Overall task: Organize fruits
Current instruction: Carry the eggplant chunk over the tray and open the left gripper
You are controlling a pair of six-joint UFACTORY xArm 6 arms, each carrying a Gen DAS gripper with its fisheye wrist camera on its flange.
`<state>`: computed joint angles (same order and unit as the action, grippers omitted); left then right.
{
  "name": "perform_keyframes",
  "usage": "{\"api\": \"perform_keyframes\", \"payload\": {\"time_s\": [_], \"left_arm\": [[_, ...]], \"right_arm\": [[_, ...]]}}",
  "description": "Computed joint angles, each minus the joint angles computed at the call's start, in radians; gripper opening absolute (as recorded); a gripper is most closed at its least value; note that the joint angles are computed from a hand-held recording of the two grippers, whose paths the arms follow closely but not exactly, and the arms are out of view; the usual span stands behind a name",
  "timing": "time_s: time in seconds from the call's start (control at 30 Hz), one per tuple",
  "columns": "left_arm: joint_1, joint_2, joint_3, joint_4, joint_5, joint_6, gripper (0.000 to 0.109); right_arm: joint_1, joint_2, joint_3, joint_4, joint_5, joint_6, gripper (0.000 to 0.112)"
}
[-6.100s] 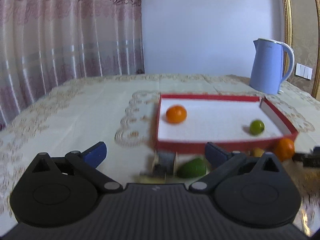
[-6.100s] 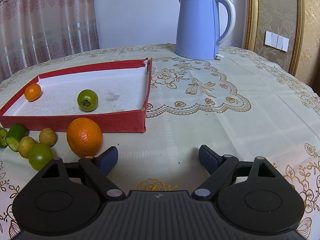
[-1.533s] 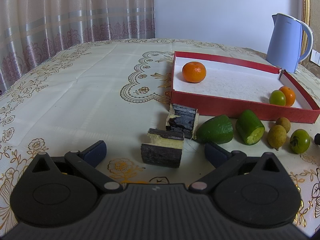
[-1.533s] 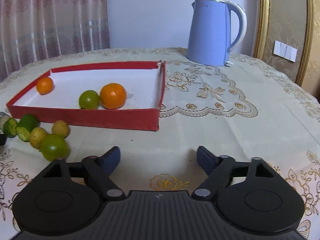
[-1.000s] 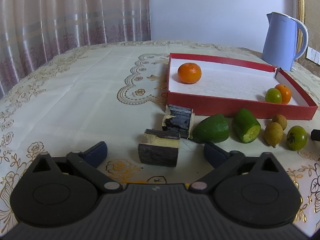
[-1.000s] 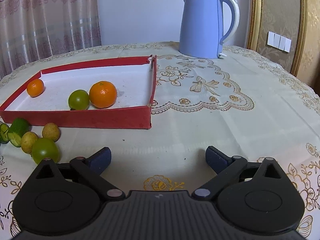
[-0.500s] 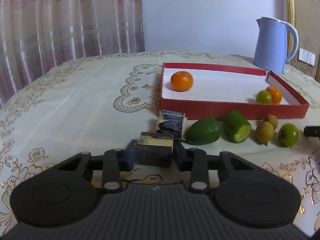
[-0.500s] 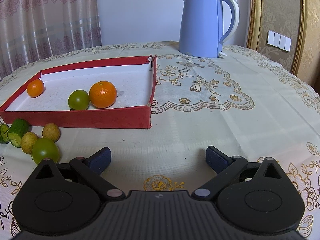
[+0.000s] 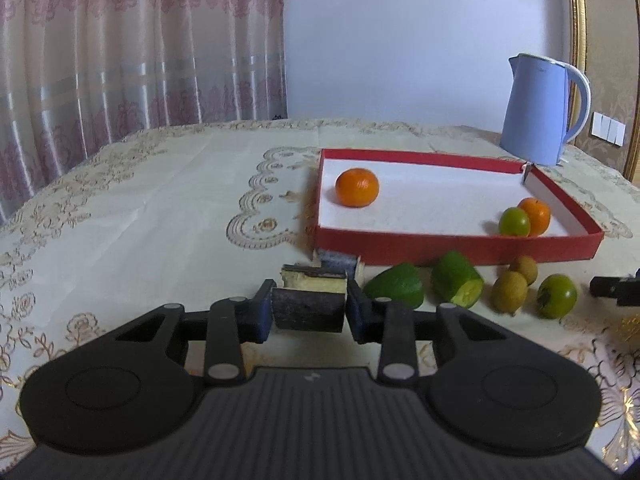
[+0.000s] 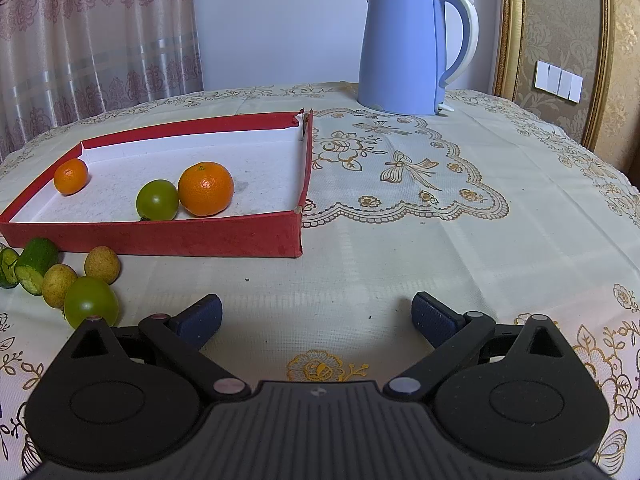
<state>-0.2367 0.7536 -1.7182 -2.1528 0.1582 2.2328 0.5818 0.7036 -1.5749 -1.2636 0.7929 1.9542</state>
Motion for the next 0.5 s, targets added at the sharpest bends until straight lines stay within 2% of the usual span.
{"api": "perform_keyframes", "payload": {"time_s": [0.27, 0.37, 0.5], "left_arm": [[-0.022, -0.006, -0.024, 0.167, 0.033, -0.177, 0.033], [-0.045, 0.033, -0.088, 0.277, 0.027, -0.283, 0.033], [-0.074, 0.117, -0.205, 0.494, 0.031, -0.504, 0.033]], "right_arm": [[0.0, 0.0, 0.0, 0.0, 0.0, 0.0, 0.102], [0.0, 0.0, 0.0, 0.0, 0.0, 0.0, 0.102], [0.0, -0.001, 0.001, -0.001, 0.0, 0.001, 0.102]]}}
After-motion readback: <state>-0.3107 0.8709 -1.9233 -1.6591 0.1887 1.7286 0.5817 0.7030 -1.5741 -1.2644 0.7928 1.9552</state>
